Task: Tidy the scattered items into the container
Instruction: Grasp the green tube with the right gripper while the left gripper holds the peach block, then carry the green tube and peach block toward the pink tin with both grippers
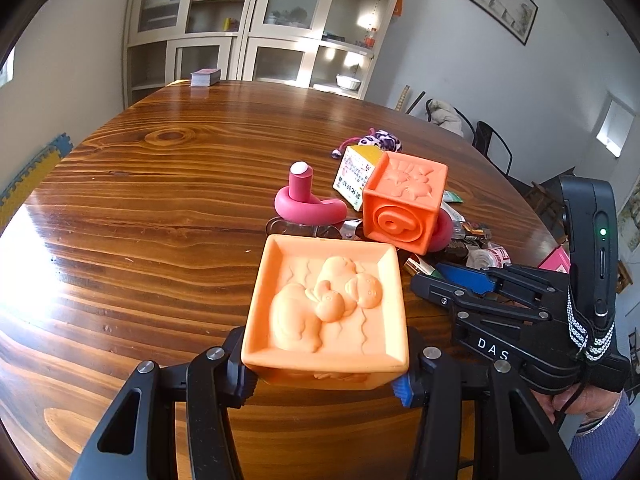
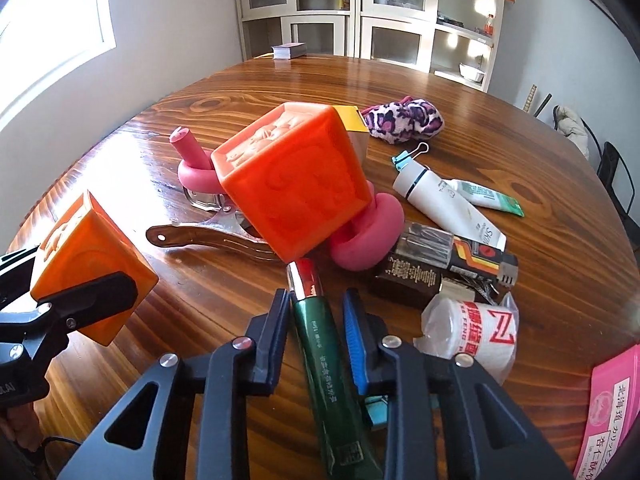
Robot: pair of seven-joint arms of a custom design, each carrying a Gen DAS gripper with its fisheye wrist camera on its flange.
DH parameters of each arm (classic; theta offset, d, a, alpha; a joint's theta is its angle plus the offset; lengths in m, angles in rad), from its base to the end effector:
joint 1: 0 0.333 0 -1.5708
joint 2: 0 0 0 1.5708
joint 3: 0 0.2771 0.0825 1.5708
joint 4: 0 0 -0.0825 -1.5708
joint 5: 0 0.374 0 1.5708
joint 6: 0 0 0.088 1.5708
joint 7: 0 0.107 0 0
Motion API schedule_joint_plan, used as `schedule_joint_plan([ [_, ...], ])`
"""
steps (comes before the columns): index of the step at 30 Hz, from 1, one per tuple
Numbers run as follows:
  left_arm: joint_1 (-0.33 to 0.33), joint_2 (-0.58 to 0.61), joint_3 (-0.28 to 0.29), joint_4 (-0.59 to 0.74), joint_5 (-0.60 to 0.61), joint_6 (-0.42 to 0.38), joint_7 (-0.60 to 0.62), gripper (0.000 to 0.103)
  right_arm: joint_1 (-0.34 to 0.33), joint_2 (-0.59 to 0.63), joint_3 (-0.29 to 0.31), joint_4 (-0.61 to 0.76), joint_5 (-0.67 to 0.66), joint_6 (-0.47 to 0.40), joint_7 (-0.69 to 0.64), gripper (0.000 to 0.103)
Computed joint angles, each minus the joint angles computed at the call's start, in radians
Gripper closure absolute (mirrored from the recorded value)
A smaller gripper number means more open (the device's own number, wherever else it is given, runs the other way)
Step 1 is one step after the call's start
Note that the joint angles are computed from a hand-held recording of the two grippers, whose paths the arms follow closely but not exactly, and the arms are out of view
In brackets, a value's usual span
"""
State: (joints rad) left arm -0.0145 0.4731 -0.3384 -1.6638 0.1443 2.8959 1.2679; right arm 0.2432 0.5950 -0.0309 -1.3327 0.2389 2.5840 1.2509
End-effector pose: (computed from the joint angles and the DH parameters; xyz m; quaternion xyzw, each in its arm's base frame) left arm 0.6613 -0.2144 0.4101 -0.6268 0.6777 -0.3535 0.1512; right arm 0.7209 0.1568 0.4315 -0.7820 0.5278 -0.1817 0.2774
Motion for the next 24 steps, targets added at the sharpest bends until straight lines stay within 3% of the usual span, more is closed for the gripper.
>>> schedule_joint_plan([
  [7,0.002,-0.001,-0.007,-0.005,0.004,0.012,0.013,0.049,-0.023,-0.054,0.029,-0.079,0.068,0.041,-0.013,0.082],
  [17,-0.027,0.001,0.009,0.000,0.032,0.019,-0.004,0.049,-0.077,-0.241,0.097,-0.333,0.313,0.255,-0.100,0.083],
  [24,-0.060,0.016,0.016,0.030,0.065,-0.003,-0.023,0.049,-0.079,-0.335,0.089,-0.468,0.412,0.360,-0.114,0.083],
])
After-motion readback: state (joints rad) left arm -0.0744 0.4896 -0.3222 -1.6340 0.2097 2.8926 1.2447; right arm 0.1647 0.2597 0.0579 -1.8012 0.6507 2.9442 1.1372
